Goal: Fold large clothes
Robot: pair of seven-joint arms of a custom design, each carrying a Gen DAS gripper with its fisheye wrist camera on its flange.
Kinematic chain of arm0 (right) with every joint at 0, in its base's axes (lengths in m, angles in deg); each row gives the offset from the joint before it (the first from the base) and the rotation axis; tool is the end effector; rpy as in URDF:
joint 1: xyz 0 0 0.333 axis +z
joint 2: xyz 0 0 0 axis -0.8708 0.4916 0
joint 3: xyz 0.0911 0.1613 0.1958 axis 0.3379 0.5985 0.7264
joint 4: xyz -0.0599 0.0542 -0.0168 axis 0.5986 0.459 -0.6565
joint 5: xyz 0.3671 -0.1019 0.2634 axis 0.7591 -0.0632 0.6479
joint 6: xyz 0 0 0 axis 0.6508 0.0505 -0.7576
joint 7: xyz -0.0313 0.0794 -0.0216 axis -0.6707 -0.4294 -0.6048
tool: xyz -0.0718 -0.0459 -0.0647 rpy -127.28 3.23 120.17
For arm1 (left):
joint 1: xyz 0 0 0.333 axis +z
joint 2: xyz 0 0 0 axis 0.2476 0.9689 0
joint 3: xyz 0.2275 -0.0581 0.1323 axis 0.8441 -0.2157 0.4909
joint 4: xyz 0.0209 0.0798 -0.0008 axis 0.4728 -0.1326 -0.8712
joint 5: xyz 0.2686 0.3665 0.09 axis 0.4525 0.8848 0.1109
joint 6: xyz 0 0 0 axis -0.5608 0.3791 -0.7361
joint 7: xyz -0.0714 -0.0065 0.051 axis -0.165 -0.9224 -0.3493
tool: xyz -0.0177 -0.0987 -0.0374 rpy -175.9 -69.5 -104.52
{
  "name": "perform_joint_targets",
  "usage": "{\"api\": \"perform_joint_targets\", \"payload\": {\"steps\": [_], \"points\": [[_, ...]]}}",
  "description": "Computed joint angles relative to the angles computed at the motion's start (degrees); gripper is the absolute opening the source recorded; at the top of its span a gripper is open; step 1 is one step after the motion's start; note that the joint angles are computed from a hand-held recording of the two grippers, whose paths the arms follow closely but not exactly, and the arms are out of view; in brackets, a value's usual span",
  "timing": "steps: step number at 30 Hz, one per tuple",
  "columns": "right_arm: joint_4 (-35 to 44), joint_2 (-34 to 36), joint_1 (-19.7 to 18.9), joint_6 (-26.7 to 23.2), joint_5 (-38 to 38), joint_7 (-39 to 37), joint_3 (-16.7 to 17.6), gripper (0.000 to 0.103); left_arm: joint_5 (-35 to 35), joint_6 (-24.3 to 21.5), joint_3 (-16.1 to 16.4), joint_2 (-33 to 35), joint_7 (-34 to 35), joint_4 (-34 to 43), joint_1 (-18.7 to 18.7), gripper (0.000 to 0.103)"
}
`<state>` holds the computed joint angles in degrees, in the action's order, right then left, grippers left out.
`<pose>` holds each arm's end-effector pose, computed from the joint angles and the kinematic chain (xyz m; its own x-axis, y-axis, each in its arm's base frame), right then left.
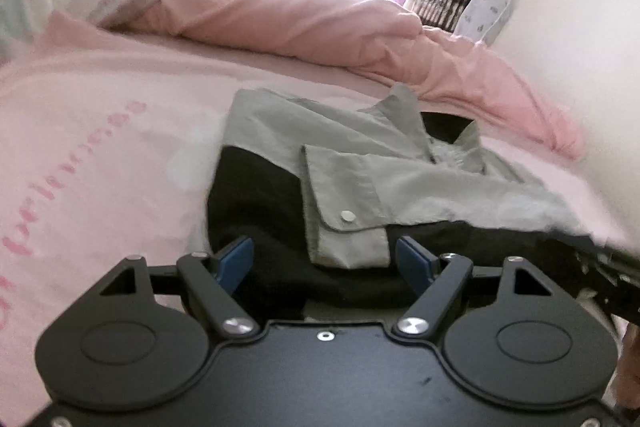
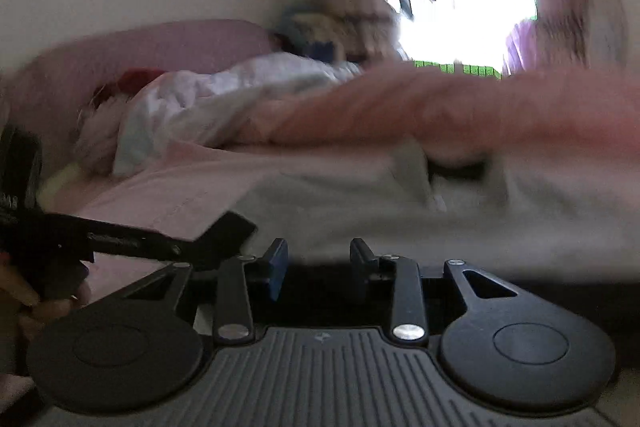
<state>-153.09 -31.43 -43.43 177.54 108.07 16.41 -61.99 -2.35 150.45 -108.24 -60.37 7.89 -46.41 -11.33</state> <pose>0.6271 0.3061 0.3712 0.8204 -0.5206 -0.2365 -0.4192 -0.2662 -0.8680 0.4613 -0.4173 0.3460 0.5203 -0.7726 0.3637 -0.3539 -0.5827 -0.7316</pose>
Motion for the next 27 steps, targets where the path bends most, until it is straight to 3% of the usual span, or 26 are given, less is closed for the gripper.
{"api": "perform_joint_targets", "payload": {"steps": [5,9,12,13,14,16,17,19,22,24,25,27], "points": [[1.36,1.83,-4.44,0.90,-0.35,14.98,-3.49,0.047,3.70,7.32,1.42,0.58,-9.48,-1.03,1.86,0.078],[5.45,7.02,-9.16,-3.12,-3.44,34.97,-5.13,0.048,5.64,13.85,3.01,2.65,-12.00,0.29,3.47,0.076],[8.14,11.02,-13.43,-7.75,-0.68,40.60,-3.97,0.048,7.42,18.97,4.31,4.62,-15.88,1.56,4.57,0.070],[8.91,12.07,-14.32,-8.76,0.35,40.85,-3.23,0.049,6.38,18.03,4.31,5.09,-14.18,2.22,4.44,0.057],[9.84,13.11,-14.72,-8.84,0.75,41.35,-2.62,0.049,4.10,16.70,4.20,5.49,-10.86,2.96,4.28,0.035],[11.66,14.65,-14.75,-7.62,0.55,43.39,-1.54,0.045,3.08,14.73,4.27,5.45,-8.38,3.45,3.75,0.015],[11.91,14.72,-14.57,-6.47,0.67,43.29,-0.90,0.027,5.63,15.09,4.47,4.39,-10.57,2.48,3.49,0.009],[10.91,13.75,-14.96,-5.67,0.77,40.73,-0.23,0.011,7.95,11.57,3.71,2.26,-11.24,1.39,2.72,0.009],[10.47,13.31,-13.97,-3.36,-0.94,40.66,-0.45,0.010,4.78,4.85,2.08,0.82,-6.44,0.93,1.86,0.009],[10.03,13.30,-13.69,-2.44,-4.47,41.86,-1.30,0.010,2.79,6.55,2.14,0.75,-5.29,-0.05,2.37,0.009],[9.99,13.60,-13.44,-1.16,-5.16,41.07,-1.23,0.003,1.10,7.88,2.31,1.61,-4.80,-0.04,2.74,0.010],[9.86,13.59,-13.71,-0.89,-6.30,41.72,-1.12,0.001,-2.53,9.18,2.63,4.03,-2.09,1.13,3.11,0.011]]}}
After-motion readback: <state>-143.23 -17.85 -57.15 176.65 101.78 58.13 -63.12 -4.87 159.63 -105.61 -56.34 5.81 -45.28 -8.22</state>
